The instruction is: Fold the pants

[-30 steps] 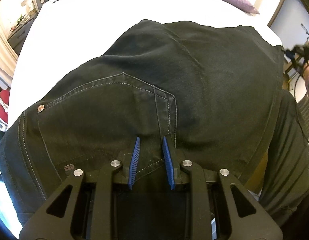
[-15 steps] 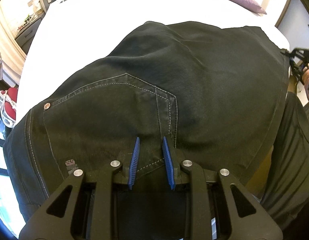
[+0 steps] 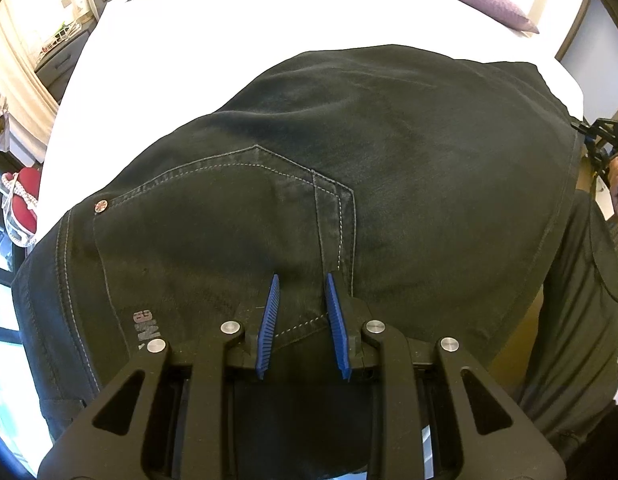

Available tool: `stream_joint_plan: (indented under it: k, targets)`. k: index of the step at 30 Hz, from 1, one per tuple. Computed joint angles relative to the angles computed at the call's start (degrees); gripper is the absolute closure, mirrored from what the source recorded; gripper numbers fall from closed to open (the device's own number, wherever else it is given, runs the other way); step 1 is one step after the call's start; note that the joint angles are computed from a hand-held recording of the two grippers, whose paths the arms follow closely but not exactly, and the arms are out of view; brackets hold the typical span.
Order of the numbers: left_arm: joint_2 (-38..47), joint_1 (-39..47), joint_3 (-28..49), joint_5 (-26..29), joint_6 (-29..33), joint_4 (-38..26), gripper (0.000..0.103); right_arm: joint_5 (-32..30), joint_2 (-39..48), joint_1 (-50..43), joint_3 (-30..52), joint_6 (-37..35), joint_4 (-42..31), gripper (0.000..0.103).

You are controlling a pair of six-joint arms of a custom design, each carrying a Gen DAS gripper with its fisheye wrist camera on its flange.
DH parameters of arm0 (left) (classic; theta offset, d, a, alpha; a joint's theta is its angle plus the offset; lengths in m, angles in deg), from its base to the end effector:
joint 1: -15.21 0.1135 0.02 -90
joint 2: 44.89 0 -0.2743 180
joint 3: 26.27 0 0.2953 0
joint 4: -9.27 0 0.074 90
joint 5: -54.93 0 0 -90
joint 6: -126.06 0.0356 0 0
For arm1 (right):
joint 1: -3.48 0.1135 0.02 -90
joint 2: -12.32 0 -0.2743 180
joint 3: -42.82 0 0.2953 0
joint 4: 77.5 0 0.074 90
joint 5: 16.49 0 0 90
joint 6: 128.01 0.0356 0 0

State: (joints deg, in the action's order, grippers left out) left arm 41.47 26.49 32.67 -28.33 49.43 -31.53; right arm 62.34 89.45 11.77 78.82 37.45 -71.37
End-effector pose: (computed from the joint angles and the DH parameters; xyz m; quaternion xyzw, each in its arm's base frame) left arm 0.3002 0.0556 0.1497 0.0290 0.9799 -0.0161 0.1966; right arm 0.2667 0.0458 0.1242 0.4509 0.7603 0.3710 0.2846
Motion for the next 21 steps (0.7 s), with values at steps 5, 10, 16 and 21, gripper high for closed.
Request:
stream_joint_plan:
  k: [5,10,16,21]
  targets:
    - [-2.55,0.55,-2.93,-1.64,-0.33,2.35,0.058,-2.06,1.48,-0.49,-0.09,-0.17,0.64,0.101]
    - [-2.72,3.54,-2.95,1.94,-0.51,2.27,0.052,-3.60,-1.18,-1.94,-1.22,-1.71,-1.22,0.089]
    - [-6.59,6.39,-5.94,3.69,0.89,2.91,0.047,17.63,-10.68,11.34,14.90,-17.69,-30.51,0.066]
    - [-8.24,8.75,-6.72,5.65,0.33,2.97,0.047,0.54,7.24,20.20,32.73,-26.45,-29.28,0.067]
